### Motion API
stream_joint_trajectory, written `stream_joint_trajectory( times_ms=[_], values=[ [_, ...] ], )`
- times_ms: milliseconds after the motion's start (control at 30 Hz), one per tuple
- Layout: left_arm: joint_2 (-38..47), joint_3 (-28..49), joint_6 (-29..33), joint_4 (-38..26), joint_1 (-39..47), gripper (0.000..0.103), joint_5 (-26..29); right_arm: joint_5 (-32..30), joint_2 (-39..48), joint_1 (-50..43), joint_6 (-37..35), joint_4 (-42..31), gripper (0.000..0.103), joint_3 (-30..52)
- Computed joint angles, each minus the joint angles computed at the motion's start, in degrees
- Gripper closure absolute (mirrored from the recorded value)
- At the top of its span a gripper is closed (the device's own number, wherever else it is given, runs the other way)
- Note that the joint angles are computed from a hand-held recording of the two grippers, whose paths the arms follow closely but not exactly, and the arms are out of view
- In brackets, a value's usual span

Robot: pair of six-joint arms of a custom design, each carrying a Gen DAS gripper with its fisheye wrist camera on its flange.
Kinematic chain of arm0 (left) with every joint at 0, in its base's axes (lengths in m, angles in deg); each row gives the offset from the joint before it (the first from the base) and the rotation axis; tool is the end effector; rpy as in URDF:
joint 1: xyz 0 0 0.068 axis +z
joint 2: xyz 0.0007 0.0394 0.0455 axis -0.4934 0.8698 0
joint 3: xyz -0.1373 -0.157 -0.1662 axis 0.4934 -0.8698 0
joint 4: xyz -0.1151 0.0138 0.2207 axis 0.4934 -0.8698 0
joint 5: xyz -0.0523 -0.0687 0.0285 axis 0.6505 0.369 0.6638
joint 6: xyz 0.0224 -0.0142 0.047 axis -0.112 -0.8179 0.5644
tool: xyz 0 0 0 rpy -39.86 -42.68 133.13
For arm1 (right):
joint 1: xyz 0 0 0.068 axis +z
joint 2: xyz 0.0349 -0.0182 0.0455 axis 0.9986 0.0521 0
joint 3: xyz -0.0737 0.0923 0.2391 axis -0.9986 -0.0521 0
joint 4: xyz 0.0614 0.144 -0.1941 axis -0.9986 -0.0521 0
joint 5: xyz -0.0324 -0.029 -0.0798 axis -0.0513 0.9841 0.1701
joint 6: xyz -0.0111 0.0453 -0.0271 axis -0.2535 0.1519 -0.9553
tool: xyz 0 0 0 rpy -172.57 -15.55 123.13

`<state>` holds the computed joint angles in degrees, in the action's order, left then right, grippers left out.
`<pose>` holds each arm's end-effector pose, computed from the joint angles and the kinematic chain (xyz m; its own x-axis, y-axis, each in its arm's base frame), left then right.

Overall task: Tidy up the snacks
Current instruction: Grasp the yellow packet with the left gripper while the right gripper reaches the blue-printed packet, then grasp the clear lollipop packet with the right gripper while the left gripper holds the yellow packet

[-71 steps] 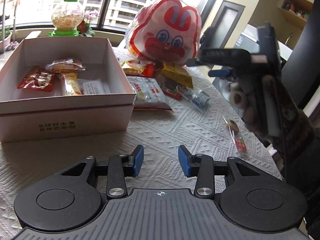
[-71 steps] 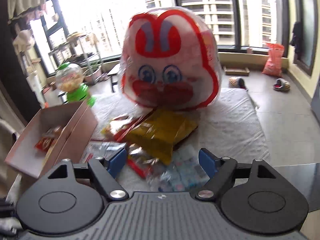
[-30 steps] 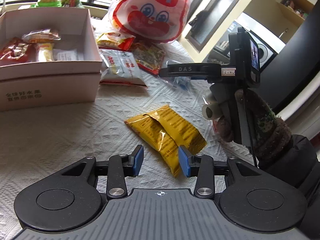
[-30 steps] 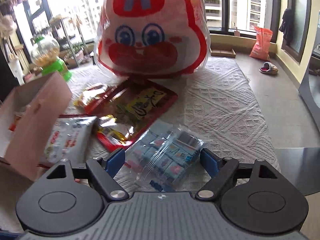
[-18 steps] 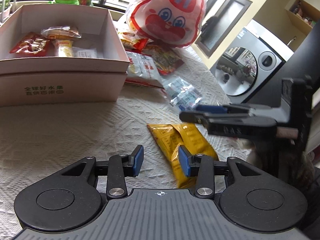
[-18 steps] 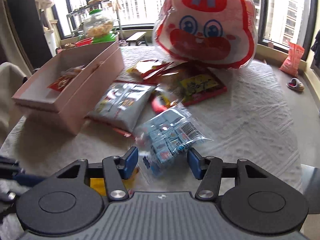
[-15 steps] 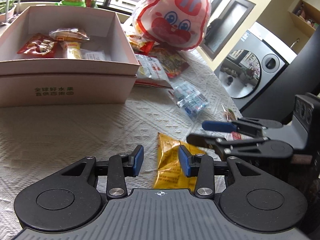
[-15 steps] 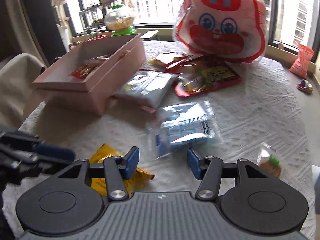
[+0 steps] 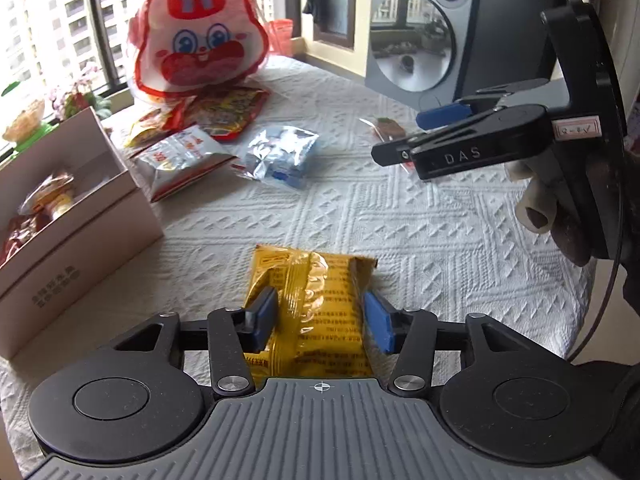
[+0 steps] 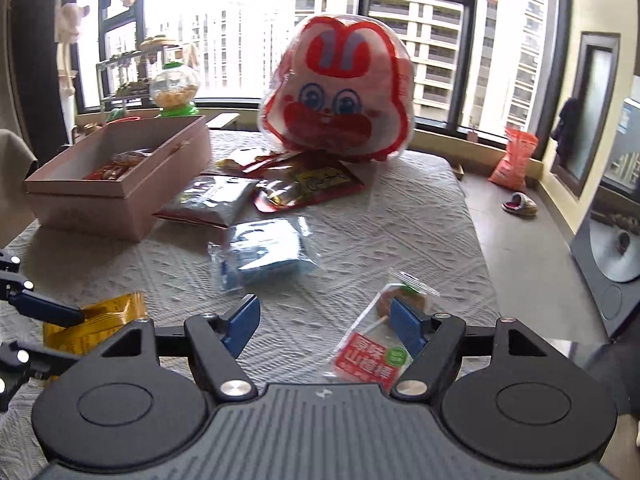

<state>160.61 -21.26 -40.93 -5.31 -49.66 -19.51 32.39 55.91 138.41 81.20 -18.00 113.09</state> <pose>0.2745 -0.1144 0.0236 -0.4088 0.6501 -0.6405 0.8351 0.5495 0.0246 0.2069 0.2178 0.0178 -0.5857 0.1257 -0.8007 0.2272 0.9738 -0.0133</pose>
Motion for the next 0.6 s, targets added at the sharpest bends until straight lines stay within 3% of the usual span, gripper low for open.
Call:
stream_joint_trajectory(
  times_ms=[233, 300, 433, 567, 600],
  values=[
    [0.4, -0.7, -0.5, 3.1, -0.3, 0.047, -3.2, -3.7, 4.5, -2.5, 7.3, 7.2, 0.03, -3.4],
    [1.2, 0.4, -1.7, 3.7, 0.4, 0.046, -4.4, -2.1, 5.7, -1.3, 8.1, 11.4, 0.027, -5.0],
    [2.9, 4.8, -2.1, -1.3, 2.1, 0.043, -1.4, -2.4, 6.0, -1.1, 7.7, 11.7, 0.022, -4.7],
    [4.4, 8.8, -3.6, -6.3, 2.7, 0.03, 1.9, -2.1, 6.1, -0.8, 7.2, 9.1, 0.018, -3.3],
    [4.3, 9.1, -4.1, -6.6, 2.9, 0.032, 2.4, -2.1, 6.1, -0.8, 7.1, 8.7, 0.018, -3.0]
  ],
)
